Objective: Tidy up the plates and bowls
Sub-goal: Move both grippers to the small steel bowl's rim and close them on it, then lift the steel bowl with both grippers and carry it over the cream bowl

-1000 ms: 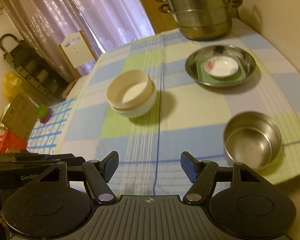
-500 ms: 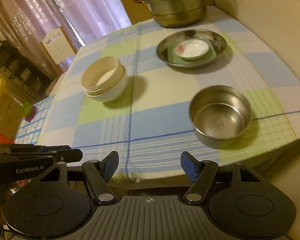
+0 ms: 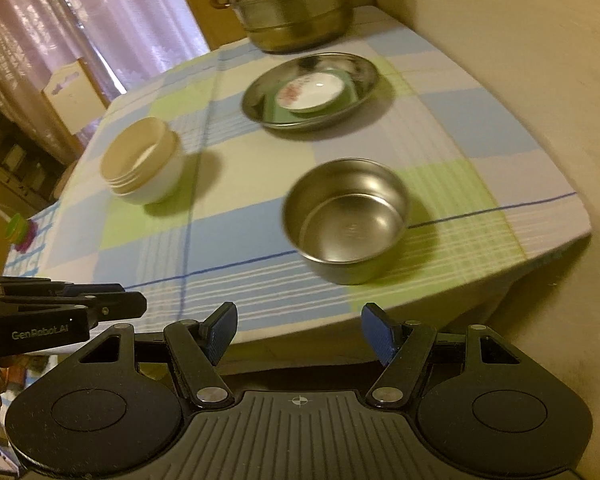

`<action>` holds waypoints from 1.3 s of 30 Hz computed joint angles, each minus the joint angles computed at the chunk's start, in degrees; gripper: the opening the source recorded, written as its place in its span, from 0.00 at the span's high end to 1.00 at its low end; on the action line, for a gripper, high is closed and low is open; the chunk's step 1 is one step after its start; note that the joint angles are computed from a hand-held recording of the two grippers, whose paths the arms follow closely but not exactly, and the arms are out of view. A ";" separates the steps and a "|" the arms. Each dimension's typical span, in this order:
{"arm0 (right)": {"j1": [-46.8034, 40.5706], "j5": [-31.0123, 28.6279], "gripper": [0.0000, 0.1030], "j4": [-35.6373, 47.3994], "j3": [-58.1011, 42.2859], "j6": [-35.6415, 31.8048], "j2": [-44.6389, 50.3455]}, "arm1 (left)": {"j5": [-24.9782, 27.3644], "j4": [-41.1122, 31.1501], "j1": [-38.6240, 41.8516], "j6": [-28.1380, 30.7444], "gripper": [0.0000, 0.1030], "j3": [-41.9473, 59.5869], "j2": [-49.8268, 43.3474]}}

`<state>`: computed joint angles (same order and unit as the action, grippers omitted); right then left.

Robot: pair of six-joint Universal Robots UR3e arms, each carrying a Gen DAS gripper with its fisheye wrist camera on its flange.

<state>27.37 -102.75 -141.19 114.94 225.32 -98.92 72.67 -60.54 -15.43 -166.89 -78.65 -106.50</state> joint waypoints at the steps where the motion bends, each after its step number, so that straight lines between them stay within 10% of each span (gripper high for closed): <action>1: -0.41 0.02 0.33 0.31 0.64 -0.08 -0.80 | 0.06 0.04 -0.53 -0.26 0.78 0.51 -0.51; 26: -23.70 9.39 0.34 1.61 13.60 -15.49 -15.77 | -0.83 -0.26 -9.10 -12.46 0.78 20.70 -18.70; 39: -30.75 17.99 0.61 -8.94 14.34 -26.87 -7.04 | 4.65 -3.07 -12.93 -20.66 0.78 36.96 -30.77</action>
<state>-3.38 -84.77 -150.13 129.28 198.45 -105.97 77.31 -63.61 -28.36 -187.55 -41.70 -137.27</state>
